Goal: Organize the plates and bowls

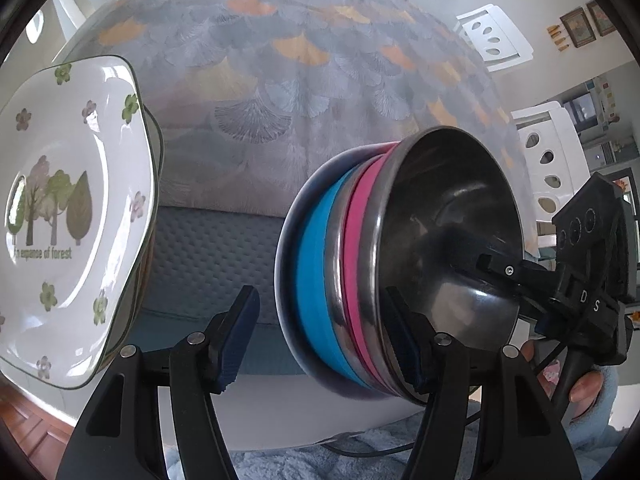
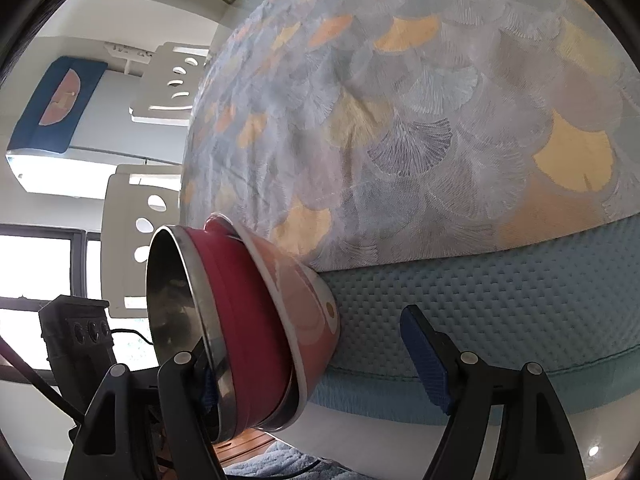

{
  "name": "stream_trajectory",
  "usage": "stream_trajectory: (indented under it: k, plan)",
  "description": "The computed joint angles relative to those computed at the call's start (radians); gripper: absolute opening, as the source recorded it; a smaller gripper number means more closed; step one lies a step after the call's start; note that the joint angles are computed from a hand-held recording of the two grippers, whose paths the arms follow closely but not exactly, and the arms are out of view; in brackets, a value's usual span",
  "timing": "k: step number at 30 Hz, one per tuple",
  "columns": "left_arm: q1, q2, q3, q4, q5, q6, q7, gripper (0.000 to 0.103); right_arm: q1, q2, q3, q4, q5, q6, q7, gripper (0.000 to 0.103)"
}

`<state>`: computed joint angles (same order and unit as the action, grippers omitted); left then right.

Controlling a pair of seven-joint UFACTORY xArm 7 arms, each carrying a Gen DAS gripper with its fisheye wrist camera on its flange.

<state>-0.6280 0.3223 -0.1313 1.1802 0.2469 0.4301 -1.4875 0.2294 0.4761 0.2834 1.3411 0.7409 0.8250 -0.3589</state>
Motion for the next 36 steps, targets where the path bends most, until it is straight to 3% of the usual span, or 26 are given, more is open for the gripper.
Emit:
stream_trajectory:
  k: [12, 20, 36]
  plan:
    - [0.015, 0.008, -0.008, -0.003, -0.042, -0.033, 0.040, 0.065, 0.004, 0.043, -0.002, 0.049, -0.037, 0.035, 0.038, 0.076]
    - [0.058, 0.031, -0.051, -0.048, -0.173, -0.169, 0.146, 0.075, 0.002, 0.057, 0.003, 0.057, -0.041, 0.060, 0.053, 0.078]
    - [0.032, 0.023, -0.031, -0.065, -0.224, -0.190, 0.178, 0.078, -0.010, 0.048, 0.000, 0.040, -0.014, 0.080, 0.040, 0.078]
